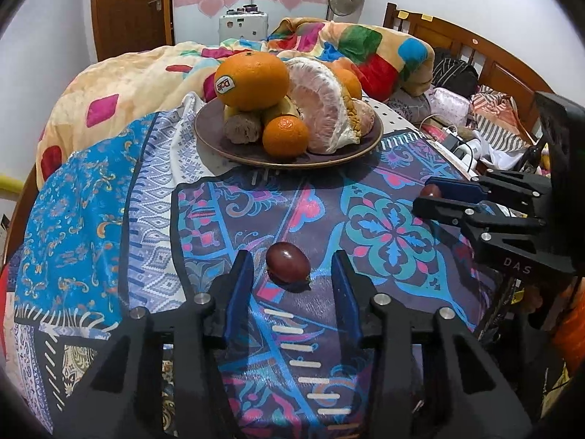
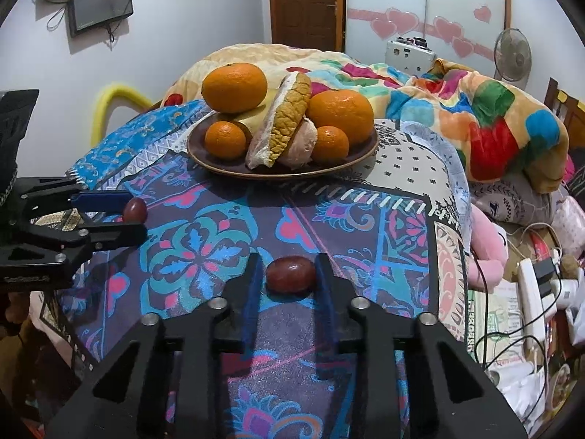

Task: Organize fruits
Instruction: 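Grasp a dark red date with the left tool while the right tool grasps another date, then carry the date onto the plate with the left tool while the right tool places its date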

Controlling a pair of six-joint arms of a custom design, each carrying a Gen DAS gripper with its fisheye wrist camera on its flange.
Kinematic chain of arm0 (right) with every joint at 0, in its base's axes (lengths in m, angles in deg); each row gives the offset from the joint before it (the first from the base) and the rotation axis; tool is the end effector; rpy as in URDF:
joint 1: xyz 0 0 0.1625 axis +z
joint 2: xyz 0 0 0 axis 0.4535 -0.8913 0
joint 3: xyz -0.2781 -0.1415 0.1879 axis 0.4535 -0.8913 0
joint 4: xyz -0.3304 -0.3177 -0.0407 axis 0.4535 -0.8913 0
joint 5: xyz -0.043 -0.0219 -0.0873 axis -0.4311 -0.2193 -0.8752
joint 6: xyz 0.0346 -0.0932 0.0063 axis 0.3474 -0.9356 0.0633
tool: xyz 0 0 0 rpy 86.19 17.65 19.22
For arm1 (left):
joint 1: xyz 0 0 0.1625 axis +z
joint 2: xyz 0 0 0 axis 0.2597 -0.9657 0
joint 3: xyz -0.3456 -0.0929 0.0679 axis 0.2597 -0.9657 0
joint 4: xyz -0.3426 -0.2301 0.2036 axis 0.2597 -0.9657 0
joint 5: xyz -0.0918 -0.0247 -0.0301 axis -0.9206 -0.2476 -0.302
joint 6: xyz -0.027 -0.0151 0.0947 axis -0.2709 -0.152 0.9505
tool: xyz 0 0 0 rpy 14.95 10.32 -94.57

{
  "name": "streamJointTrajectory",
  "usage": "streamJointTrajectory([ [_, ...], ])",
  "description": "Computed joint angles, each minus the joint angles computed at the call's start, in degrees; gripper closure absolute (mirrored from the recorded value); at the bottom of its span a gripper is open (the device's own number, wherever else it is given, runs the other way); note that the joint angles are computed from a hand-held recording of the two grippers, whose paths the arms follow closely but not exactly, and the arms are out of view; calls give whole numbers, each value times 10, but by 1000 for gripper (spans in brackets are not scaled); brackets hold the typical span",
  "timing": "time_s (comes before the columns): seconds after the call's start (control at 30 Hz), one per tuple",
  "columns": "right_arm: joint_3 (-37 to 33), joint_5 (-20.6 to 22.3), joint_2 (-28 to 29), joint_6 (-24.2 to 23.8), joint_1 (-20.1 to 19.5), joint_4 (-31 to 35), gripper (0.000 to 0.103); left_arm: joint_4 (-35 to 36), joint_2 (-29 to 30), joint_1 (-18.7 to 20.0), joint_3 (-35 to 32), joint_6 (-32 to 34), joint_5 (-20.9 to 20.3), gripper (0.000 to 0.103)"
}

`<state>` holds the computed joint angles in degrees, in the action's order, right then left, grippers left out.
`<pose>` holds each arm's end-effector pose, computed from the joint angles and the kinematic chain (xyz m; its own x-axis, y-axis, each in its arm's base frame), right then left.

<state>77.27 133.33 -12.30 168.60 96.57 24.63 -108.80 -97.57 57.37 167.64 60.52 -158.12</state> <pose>0.2442 -0.2669 -0.1057 -0.7329 -0.0368 0.6794 -0.4864 0.7265 -0.4854 0.0537 -0.3709 0.1579 -0.5568 0.7016 -0.4447 0.8103 0.5765 -0.1051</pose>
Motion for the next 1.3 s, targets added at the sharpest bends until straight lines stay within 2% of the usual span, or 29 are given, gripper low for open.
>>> streamJointTrajectory([
  [0.07,3,-4,-3,1,0,-1,79,-8,2,-1,2,3,4,68],
  [0.1,5,-8,-5,1,-1,-3,79,-15,3,-3,3,3,7,76],
  [0.17,9,-14,-10,1,-2,-7,79,-9,4,-1,0,-1,6,81],
  [0.4,10,-15,-22,-17,2,-21,79,-13,0,-5,-3,-1,3,81],
  [0.7,-16,-35,-32,-76,-2,-34,79,-23,17,-16,-37,-9,-20,81],
  [1.0,-55,-78,-11,-117,-25,-25,79,-59,87,-18,-85,-11,-22,81],
  [1.3,-86,-74,15,-147,-34,-3,79,-68,139,-9,-112,-4,-28,81],
])
